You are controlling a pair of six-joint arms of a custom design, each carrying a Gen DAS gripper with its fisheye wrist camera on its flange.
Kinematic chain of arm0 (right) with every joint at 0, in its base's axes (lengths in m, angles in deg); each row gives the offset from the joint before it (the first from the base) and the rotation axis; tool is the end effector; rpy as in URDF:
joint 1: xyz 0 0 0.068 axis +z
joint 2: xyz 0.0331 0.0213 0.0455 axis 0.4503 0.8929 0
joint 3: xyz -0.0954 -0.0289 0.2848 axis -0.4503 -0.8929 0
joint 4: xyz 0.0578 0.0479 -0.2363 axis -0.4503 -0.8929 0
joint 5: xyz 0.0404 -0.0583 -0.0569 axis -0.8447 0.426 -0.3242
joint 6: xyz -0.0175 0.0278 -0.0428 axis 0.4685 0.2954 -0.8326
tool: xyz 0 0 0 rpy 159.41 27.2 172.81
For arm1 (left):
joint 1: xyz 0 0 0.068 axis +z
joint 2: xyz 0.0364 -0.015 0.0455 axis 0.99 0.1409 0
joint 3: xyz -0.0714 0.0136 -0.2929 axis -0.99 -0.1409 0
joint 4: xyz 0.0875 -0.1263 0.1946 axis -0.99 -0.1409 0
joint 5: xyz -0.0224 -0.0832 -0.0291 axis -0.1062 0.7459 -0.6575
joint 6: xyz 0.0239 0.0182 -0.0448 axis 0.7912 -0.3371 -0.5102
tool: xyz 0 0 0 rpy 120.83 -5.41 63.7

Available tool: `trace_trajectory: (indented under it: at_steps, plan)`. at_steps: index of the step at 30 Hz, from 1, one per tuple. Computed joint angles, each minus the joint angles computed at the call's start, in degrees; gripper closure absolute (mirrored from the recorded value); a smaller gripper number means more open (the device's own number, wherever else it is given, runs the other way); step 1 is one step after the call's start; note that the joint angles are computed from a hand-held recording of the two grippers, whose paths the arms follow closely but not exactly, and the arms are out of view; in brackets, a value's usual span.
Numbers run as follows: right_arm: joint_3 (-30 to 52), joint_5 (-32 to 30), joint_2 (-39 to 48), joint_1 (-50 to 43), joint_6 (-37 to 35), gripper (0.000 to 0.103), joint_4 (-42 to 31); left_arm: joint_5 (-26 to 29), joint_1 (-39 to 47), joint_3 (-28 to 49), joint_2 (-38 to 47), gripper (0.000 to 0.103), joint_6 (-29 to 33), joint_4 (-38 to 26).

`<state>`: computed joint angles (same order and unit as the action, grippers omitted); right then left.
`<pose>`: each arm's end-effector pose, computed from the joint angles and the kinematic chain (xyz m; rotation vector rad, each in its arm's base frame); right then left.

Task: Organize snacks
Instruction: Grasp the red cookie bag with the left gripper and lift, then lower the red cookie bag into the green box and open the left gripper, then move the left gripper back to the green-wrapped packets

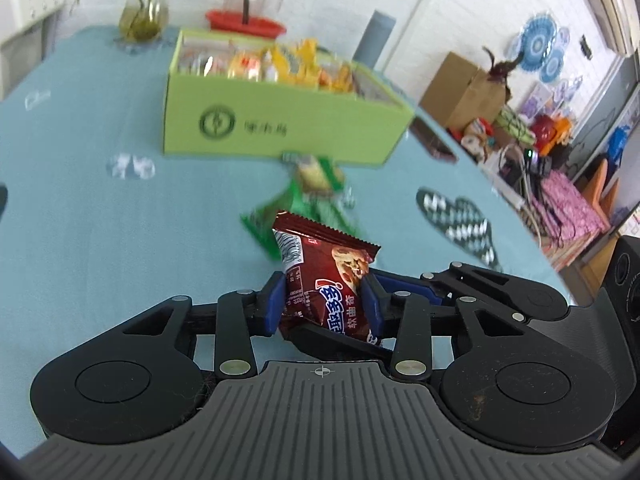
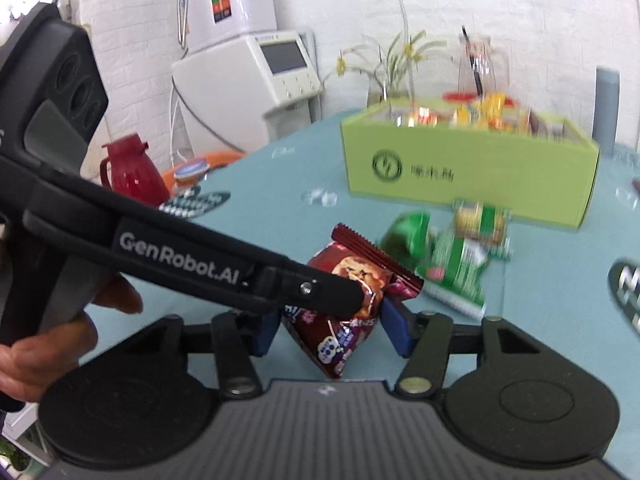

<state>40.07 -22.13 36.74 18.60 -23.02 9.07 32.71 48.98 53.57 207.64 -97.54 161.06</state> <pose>0.2281 -0.0048 0.0681 -0.9352 2.0196 0.6726 0.1888 -0.1114 0.0546 -0.3014 2.2832 -0.3838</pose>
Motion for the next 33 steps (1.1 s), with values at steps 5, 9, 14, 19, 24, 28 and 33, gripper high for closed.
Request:
trace_trajectory:
  at_steps: [5,9,14,19,24,28,33]
  plan:
    - [10.6,2.8,-2.0,7.2,9.5,0.042,0.2,3.8,10.3,8.1,-12.4,0.083,9.2,-15.3]
    - [24.4,6.9,1.4,12.4,14.5,0.042,-3.4,8.6,19.5,19.9,-14.3,0.082,15.1,-26.3]
    - [45.5,12.4,10.0,17.3,16.3,0.042,-15.2,12.5,27.2,37.5,-7.2,0.082,19.8,-37.3]
    - [62.0,16.1,20.2,20.1,14.7,0.042,-26.4,16.1,31.7,50.8,3.2,0.082,20.9,-44.4]
    - [65.2,15.5,24.7,20.3,13.8,0.035,-28.1,17.8,32.8,51.2,8.4,0.077,20.5,-39.8]
    - [58.3,13.4,19.4,18.5,14.3,0.027,-23.7,19.4,32.2,43.4,3.4,0.053,20.1,-31.4]
    - [37.2,5.2,7.1,10.7,15.0,0.009,-8.0,13.3,26.7,28.0,-7.4,0.044,20.9,-21.2]
